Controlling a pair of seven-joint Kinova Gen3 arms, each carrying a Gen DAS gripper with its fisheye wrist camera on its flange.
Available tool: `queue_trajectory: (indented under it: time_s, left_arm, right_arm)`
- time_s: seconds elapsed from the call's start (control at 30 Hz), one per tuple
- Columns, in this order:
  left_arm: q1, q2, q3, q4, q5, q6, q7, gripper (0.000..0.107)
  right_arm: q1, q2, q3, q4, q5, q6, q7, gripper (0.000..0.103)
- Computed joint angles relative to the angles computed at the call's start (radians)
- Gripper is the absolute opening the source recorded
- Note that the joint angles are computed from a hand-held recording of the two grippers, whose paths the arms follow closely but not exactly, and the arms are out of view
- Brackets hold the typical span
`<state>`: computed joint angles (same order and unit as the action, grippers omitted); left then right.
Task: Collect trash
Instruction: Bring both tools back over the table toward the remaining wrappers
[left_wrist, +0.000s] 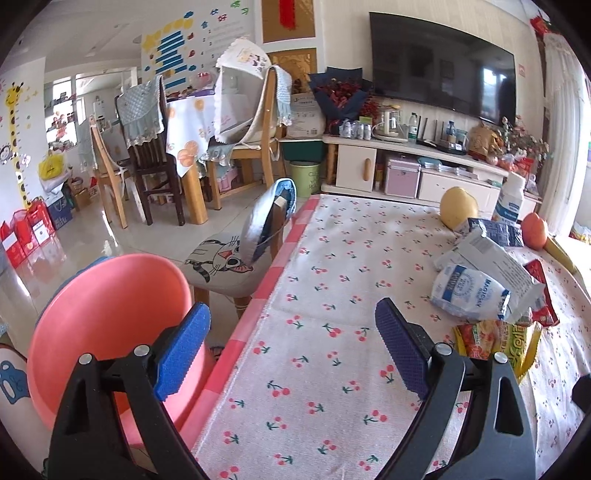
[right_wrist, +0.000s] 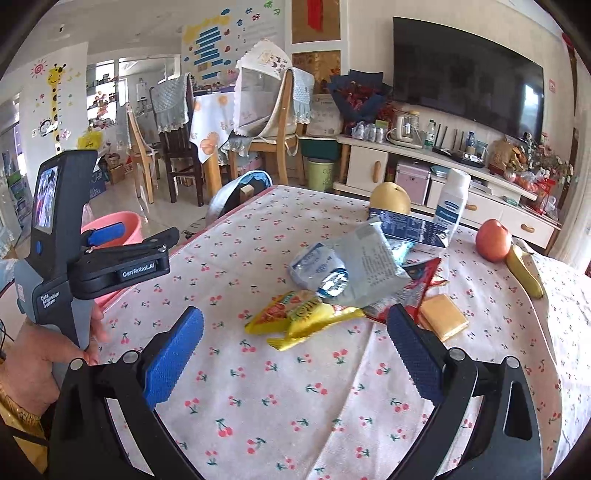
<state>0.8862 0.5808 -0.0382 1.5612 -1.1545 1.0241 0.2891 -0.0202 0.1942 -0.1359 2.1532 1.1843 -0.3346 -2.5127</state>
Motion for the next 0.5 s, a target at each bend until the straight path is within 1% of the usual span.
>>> queue_trajectory:
  time_s: [0.07,0.17,0.2,0.27,0.33,0.4,0.47,0.5]
  left_arm:
    - [0.0,0.011,0.006,-0.019,0.002,-0.003,-0.023,0.092]
    - [0.003,0.025,0.007,-0.049,0.019,-0.005,-0.054,0.092]
    - [0.002,0.024,0.007,-0.052,0.024,-0.016,-0.059,0.092]
    - [0.004,0.021,0.003,-0.053,0.034,-0.038,-0.058,0.092]
    - [0.007,0.005,-0.006,-0.03,0.018,-0.089,-0.032,0.092]
    - [0.008,-0.015,-0.012,-0.001,-0.007,-0.149,0.005,0.092]
    - [0.014,-0.032,-0.023,0.03,-0.046,-0.211,0.051,0.092]
    - [0.006,-0.041,-0.017,0.044,-0.068,-0.252,0.071,0.092]
  right_arm:
    - [0.016,0.001,0.007,-0.003,0.03,-0.013,-0.02,0.098]
    - [0.028,-0.001,0.027,-0.001,0.032,-0.023,-0.006,0.098]
    - [0.036,0.001,0.031,-0.004,0.048,-0.026,-0.02,0.098]
    - [0.057,0.004,0.042,-0.014,0.114,-0.039,-0.087,0.098]
    - [0.071,0.01,0.063,-0.029,0.184,-0.057,-0.162,0.098]
    - [0.074,0.017,0.09,-0.044,0.224,-0.07,-0.206,0.098]
    - [0.08,0.021,0.117,-0.056,0.265,-0.086,-0.255,0.098]
    - [0.084,0.025,0.131,-0.066,0.298,-0.099,-0.293,0.098]
